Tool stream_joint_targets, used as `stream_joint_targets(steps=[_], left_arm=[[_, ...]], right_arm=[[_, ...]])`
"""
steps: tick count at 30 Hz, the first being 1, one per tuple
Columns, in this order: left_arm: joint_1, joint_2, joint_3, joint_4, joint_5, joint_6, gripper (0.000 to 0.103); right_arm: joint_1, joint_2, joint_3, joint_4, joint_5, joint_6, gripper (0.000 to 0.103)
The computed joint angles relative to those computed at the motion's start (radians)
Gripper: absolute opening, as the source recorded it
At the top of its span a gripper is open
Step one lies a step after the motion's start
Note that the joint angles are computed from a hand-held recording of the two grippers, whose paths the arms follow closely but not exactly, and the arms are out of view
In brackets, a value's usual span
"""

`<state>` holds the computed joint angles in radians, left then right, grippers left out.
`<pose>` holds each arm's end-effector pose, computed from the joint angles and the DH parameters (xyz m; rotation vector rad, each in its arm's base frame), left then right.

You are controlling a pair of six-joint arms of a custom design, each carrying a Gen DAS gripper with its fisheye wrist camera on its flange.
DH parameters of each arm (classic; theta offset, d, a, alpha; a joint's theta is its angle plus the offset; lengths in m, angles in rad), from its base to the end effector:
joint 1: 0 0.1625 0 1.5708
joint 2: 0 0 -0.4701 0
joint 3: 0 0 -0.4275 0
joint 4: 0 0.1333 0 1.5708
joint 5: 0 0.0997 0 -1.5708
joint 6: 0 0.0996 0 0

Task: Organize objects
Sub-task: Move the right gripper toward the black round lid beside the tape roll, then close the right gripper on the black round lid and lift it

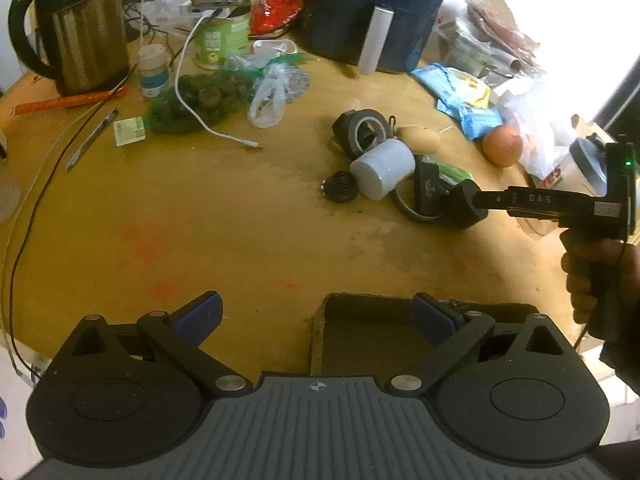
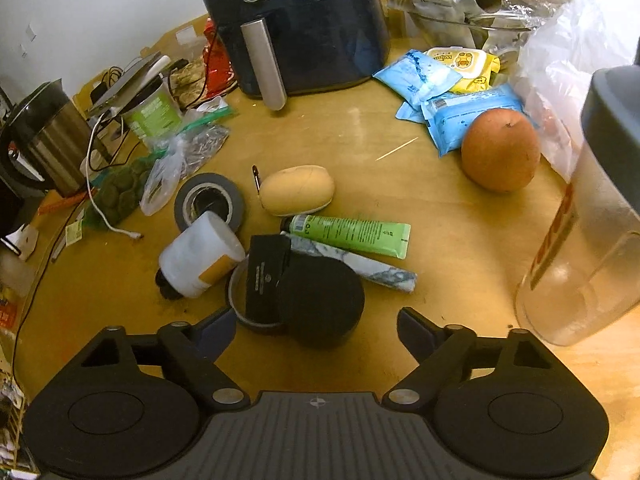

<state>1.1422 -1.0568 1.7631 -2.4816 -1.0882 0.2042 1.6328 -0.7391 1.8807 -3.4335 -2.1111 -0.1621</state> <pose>-0.1160 -0.6857 0.2283 0.7651 2.5530 -0.3451 0.1226 -0.6503 0.0921 0.0196 -2.4478 0.8830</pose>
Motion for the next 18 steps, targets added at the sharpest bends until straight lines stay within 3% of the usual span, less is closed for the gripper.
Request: stream_joint_targets(steps=[12,18], left_arm=[[-0.004,-0.02,0.028,-0.014,0.039,-0.052,0.102],[-0.002,-0.03,0.038,-0.021,0.052,-0.075,0.102]], right_arm=[[-0.014,0.056,-0.072,0.027,-0.019,-0.019,0.061],[-0.009,0.08,-0.09,0.021,-0.05,-0.037,0.06]])
